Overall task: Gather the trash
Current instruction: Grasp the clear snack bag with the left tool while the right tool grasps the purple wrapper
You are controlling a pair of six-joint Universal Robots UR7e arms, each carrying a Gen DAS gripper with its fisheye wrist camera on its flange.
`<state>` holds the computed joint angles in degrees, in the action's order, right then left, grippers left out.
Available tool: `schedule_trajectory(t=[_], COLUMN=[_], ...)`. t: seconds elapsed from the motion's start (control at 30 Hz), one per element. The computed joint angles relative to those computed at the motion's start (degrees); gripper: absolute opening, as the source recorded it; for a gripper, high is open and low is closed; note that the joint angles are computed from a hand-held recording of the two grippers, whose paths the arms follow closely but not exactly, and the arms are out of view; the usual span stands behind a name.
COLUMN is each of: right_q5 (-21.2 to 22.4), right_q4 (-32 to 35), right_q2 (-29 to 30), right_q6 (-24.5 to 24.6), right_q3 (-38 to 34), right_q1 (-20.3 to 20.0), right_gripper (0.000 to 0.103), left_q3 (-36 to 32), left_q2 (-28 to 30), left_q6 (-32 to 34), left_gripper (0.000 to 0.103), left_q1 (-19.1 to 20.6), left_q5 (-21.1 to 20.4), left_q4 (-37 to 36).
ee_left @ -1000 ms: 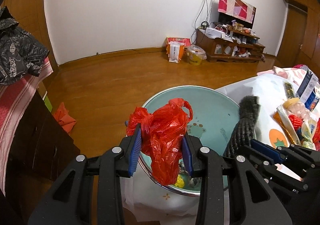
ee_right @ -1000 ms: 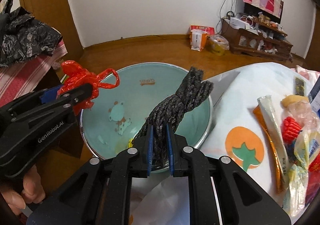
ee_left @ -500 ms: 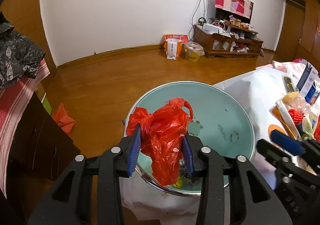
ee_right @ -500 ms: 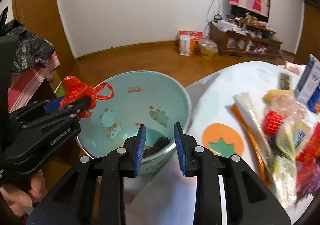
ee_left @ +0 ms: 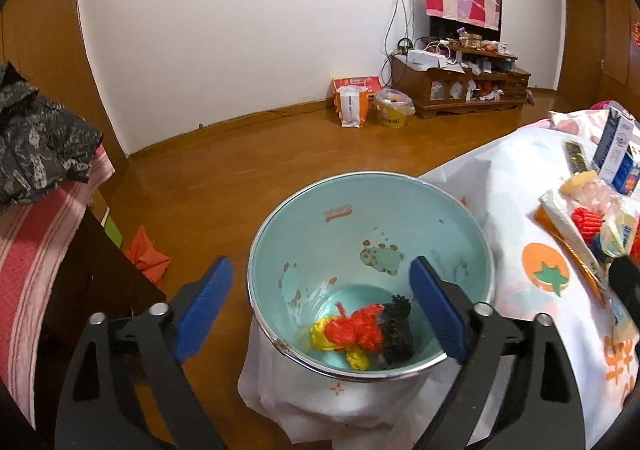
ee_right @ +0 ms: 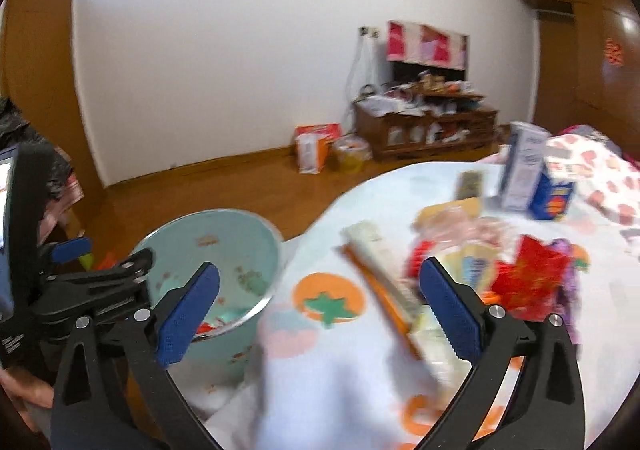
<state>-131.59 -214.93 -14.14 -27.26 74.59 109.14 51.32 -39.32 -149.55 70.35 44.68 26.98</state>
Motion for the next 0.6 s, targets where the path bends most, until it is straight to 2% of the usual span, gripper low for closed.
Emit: schedule_trajectory(t=[0.07,0.2,0.3,0.6], right_q5=[-2.1,-2.5,-3.6,-10.6], right_q4=[-1.2,-5.4,-9.0,-18.7], right_q2=[-0.7,-4.0,-6.4,-11.9], right_q6=[0.0,1.4,2.9,5.9], right_q3=[0.8,6.8,11.6,23.1], right_q1=[0.1,-0.3,-0.8,-3.4], right_gripper=[0.098,0.098,0.098,0.097], left_q3=[2.3,5.9,6.9,10.6], left_q2=[-1.1,-2.6,-2.4,-1.7], left_q6=[0.4,0.1,-1.4,-3.1], left_gripper=[0.092,0.097,0.097,0.097], left_q1=[-0.7,-2.1,-2.9,-5.4], left_q5=[0.0,0.3,1.5,4.0], left_q4=[-1.5,-2.6,-0.4,2.5])
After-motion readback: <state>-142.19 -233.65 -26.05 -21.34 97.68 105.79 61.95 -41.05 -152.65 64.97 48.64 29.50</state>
